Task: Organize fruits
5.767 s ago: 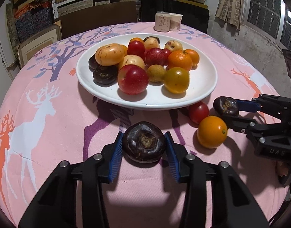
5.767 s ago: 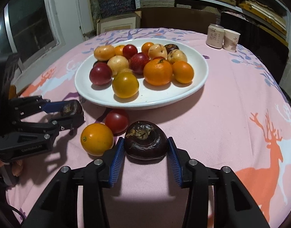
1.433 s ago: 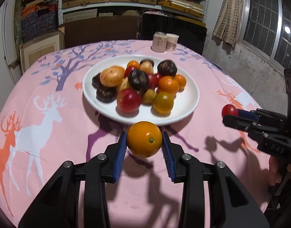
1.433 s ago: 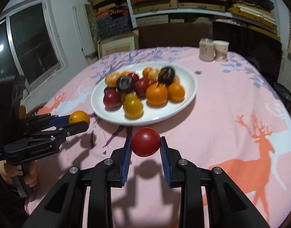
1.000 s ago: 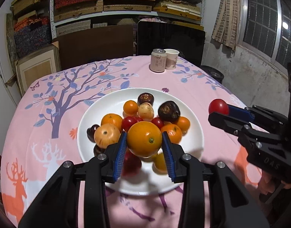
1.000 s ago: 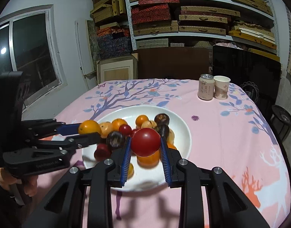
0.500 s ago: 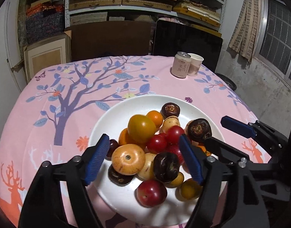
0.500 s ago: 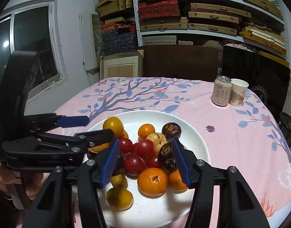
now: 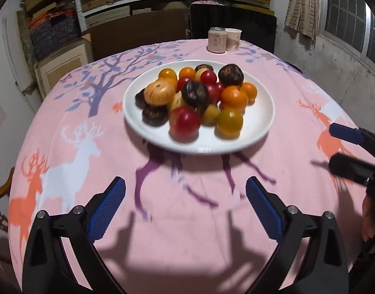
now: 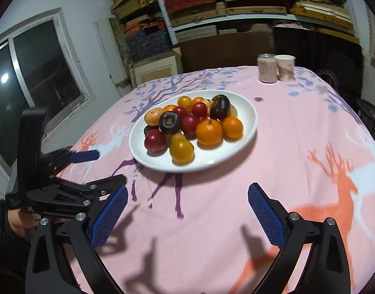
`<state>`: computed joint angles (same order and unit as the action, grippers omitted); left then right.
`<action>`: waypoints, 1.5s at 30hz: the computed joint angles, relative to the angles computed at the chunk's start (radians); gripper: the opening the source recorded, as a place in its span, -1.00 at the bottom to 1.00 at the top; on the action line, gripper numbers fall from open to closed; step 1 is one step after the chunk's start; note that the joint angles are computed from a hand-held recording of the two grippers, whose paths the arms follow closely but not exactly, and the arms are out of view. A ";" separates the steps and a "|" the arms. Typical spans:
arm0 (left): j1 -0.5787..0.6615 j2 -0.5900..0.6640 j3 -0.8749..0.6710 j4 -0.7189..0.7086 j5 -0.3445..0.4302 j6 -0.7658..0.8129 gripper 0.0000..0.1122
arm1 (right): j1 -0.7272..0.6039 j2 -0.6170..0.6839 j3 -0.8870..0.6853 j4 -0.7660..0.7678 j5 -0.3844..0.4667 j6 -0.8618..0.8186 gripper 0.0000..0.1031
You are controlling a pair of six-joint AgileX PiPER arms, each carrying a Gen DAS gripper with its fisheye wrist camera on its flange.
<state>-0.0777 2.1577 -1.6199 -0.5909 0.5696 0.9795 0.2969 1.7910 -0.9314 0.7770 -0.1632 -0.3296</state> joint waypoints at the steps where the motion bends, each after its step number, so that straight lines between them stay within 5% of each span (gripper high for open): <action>1: 0.012 -0.026 0.042 -0.028 -0.007 0.020 0.75 | 0.020 -0.019 0.032 0.035 -0.029 -0.014 0.93; 10: 0.108 -0.295 0.399 -0.365 -0.084 0.317 0.75 | 0.306 -0.143 0.183 0.501 -0.398 -0.384 0.92; 16: 0.104 -0.450 0.582 -0.521 -0.183 0.460 0.75 | 0.403 -0.233 0.223 0.612 -0.451 -0.473 0.92; 27: 0.111 -0.531 0.673 -0.566 -0.217 0.495 0.75 | 0.459 -0.256 0.234 0.765 -0.525 -0.541 0.92; 40: 0.160 -0.560 0.694 -0.630 -0.110 0.538 0.75 | 0.486 -0.281 0.270 0.769 -0.535 -0.507 0.92; 45: 0.118 -0.578 0.721 -0.711 -0.291 0.566 0.75 | 0.491 -0.286 0.277 0.773 -0.547 -0.500 0.92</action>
<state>0.0402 1.5800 -0.8989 -1.3022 0.2786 1.5458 0.7881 1.5046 -0.6547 1.5498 -0.7098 -0.8300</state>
